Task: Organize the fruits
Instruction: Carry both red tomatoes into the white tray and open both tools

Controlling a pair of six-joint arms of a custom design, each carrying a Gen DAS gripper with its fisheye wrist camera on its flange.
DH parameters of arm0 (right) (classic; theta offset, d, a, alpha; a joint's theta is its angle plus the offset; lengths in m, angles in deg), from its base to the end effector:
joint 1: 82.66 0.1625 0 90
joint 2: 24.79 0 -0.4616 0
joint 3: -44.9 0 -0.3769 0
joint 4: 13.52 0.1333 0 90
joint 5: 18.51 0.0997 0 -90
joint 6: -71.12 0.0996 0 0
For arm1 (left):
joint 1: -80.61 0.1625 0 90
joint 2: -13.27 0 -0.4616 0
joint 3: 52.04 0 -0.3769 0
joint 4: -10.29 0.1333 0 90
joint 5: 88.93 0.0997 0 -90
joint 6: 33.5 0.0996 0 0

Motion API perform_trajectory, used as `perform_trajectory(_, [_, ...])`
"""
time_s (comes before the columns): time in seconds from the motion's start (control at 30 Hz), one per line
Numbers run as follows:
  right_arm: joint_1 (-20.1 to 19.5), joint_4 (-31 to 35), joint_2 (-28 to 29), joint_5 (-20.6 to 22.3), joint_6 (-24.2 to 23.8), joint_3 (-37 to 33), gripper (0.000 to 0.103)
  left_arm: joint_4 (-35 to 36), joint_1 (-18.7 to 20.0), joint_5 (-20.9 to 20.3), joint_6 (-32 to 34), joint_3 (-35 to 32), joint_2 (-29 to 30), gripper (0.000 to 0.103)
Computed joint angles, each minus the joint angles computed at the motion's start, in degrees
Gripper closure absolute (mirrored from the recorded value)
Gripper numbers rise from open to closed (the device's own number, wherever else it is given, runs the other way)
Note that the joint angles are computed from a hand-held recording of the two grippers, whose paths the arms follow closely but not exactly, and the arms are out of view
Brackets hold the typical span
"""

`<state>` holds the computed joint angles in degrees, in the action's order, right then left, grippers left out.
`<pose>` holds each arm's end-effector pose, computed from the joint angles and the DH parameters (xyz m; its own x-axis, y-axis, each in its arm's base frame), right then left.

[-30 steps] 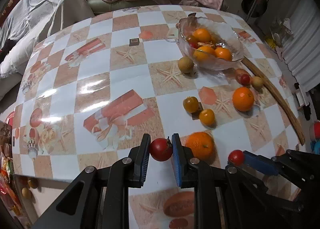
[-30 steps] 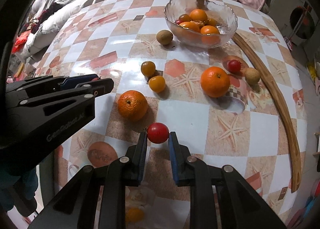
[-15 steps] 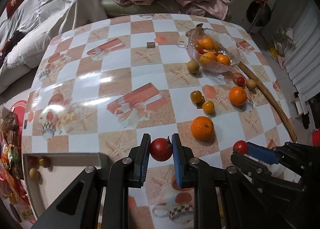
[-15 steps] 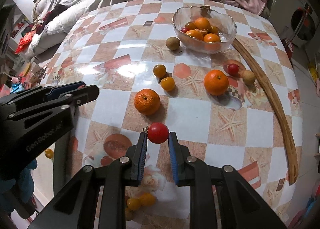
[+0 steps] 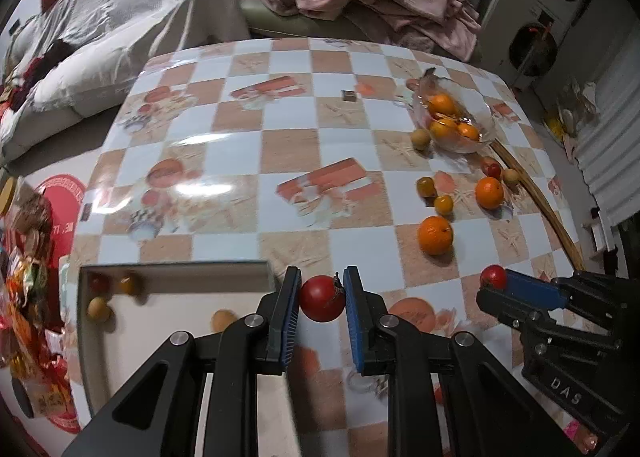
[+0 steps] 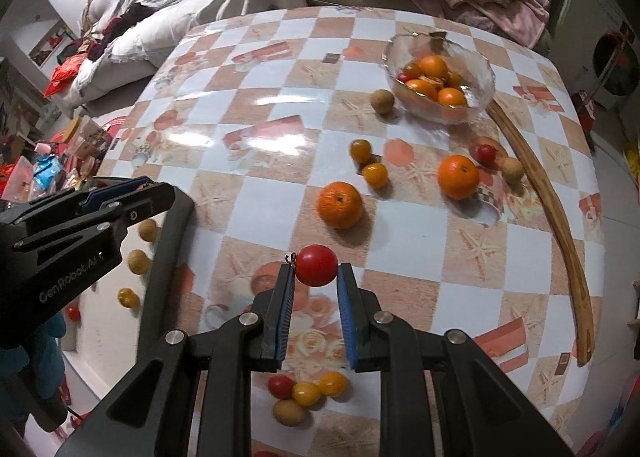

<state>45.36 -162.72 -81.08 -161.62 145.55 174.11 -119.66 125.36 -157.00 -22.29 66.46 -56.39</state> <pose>0.3192 -0.3211 0.1045 -0.6720 0.5979 0.4370 0.1824 0.7055 -0.6848 -0.2299 -0.4680 0.2049 -0.4640 0.8213 -0.3319 0.8073 0.5463 0.2233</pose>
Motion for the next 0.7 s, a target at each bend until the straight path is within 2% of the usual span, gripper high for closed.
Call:
perform_trajectory(0.23, [0.58,-0.95,2.51,0.34,-4.17,-3.69,0.079,2.93,2.47,1.28,-0.95,-0.68,-3.39,0.08])
perform_trajectory(0.7, [0.12,-6.25,10.57,3.92,-16.24,-12.34,0.079,8.89,9.01,6.28,-3.69,-2.25,-10.63,0.08])
